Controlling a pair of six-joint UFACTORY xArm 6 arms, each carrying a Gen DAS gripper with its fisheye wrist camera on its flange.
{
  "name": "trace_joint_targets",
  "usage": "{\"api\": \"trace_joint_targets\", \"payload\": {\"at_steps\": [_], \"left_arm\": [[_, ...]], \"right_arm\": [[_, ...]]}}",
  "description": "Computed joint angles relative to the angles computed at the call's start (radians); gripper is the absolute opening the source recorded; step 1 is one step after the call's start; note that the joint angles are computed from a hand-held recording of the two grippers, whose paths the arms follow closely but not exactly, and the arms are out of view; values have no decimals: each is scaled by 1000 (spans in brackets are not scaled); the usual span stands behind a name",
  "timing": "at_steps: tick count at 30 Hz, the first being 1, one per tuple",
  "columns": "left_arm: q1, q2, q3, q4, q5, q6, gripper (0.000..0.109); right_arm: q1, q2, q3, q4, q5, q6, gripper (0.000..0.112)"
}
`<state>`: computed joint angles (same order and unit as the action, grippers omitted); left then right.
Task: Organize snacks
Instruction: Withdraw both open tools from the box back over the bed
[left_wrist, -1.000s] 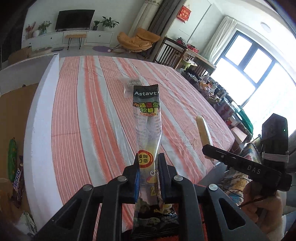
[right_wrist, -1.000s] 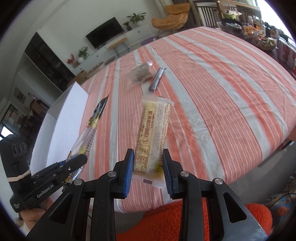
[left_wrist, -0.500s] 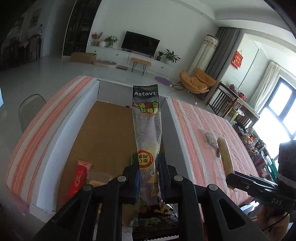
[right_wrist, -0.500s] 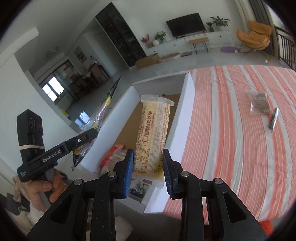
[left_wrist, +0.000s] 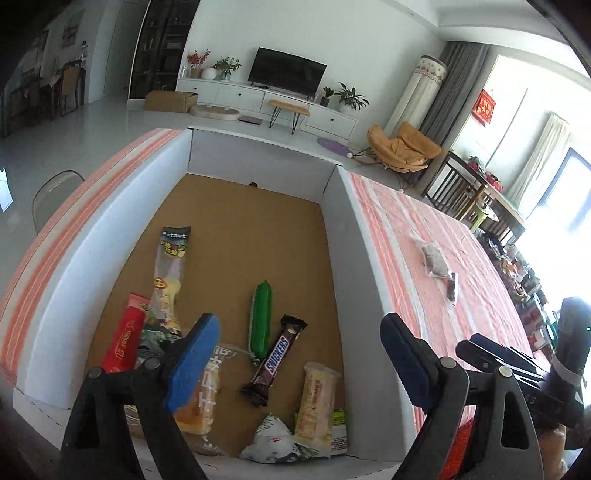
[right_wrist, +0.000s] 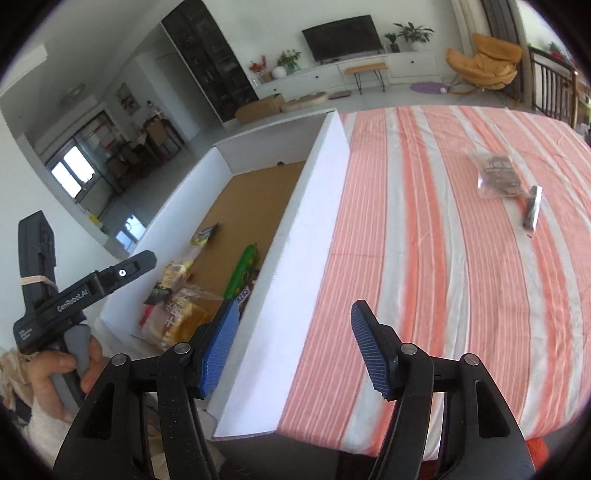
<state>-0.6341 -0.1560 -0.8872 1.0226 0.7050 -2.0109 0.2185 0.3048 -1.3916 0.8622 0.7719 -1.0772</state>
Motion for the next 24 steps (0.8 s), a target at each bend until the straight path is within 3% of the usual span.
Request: {"api": "trace_joint_targets", "payload": {"at_steps": [2,4,10,12,14,21,24], "left_arm": [[-19,74,-84,1,-35,57,93],[-34,162,-185,-20,-74,145,94],[-59,482,-566,-235,-160,485,97],[-67,595,-709,-294,-147,568,97],[-76,704,-854,-306,-111,613,97],[-74,1129,-1445,-364,213,821,97],[-53,1276,-1640,-423,313,875,97]], "right_arm": [[3,40,8,-76,-197,10,68],[-14,98,-7,-182,-337,77,68],[-129,230,-116,-409,-409,356,68],[-148,240,-104,-467,-463,404,68],[-163,243,-82,-524,-510,452,68],[-207,311,-197,-477,-393,558,68],[-218,328,-219,-471,-366,590,68]]}}
